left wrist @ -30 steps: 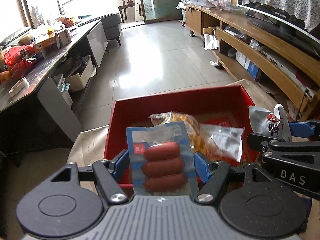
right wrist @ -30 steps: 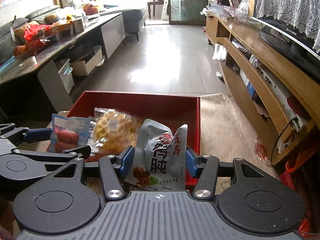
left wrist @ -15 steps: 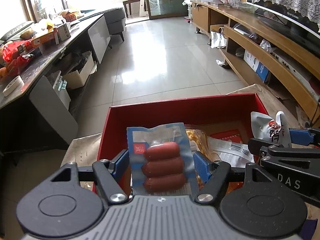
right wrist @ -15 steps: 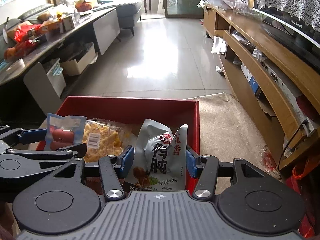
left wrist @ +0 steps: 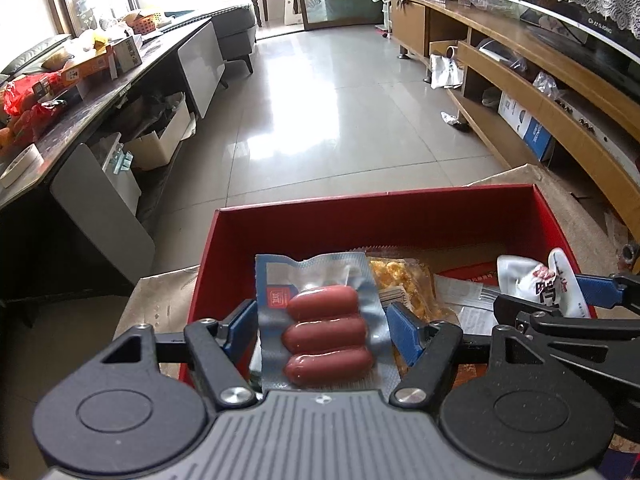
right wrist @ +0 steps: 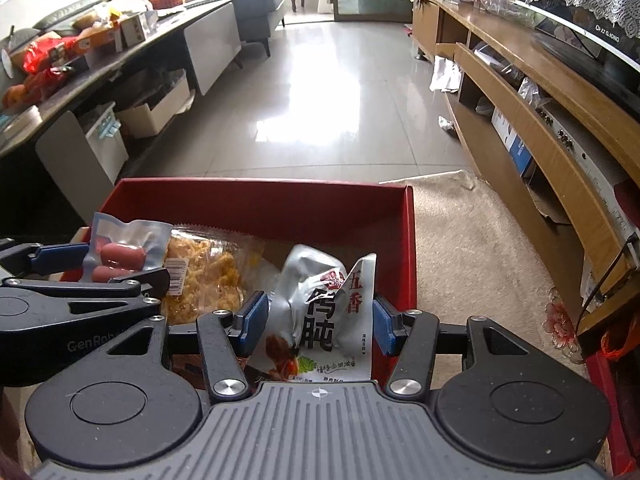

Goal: Organize snacks
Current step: 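Lift both packets and carry them over the red box, then lower both packets into the red box and open both tools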

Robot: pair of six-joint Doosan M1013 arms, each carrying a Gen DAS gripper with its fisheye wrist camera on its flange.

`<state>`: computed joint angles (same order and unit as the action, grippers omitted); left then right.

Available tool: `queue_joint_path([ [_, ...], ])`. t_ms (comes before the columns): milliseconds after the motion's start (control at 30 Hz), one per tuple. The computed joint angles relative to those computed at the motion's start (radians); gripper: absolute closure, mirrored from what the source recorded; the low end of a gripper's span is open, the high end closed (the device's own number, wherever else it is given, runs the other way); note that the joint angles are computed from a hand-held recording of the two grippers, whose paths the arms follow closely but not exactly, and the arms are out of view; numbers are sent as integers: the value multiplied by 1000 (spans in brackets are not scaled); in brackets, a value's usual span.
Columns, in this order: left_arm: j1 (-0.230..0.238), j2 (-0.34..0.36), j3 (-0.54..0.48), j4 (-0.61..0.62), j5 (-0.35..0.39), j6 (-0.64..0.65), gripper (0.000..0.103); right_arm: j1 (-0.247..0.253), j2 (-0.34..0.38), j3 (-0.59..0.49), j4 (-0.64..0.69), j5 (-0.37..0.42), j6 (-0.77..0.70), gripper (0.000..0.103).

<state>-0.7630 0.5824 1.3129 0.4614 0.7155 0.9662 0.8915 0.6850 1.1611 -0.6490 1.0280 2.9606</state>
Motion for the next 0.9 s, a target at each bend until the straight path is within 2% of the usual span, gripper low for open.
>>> queue_joint_path([
  [433,1,11,-17,-15,32,20,34,-4,10,-10,23,11,-28,40],
  [767,1,6,-16,-27,41,31,33,4,14,-22,17,49,-49,33],
  [900,-2,-3,-8,-12,35,16,29,10,12,-25,3,64,-49,33],
])
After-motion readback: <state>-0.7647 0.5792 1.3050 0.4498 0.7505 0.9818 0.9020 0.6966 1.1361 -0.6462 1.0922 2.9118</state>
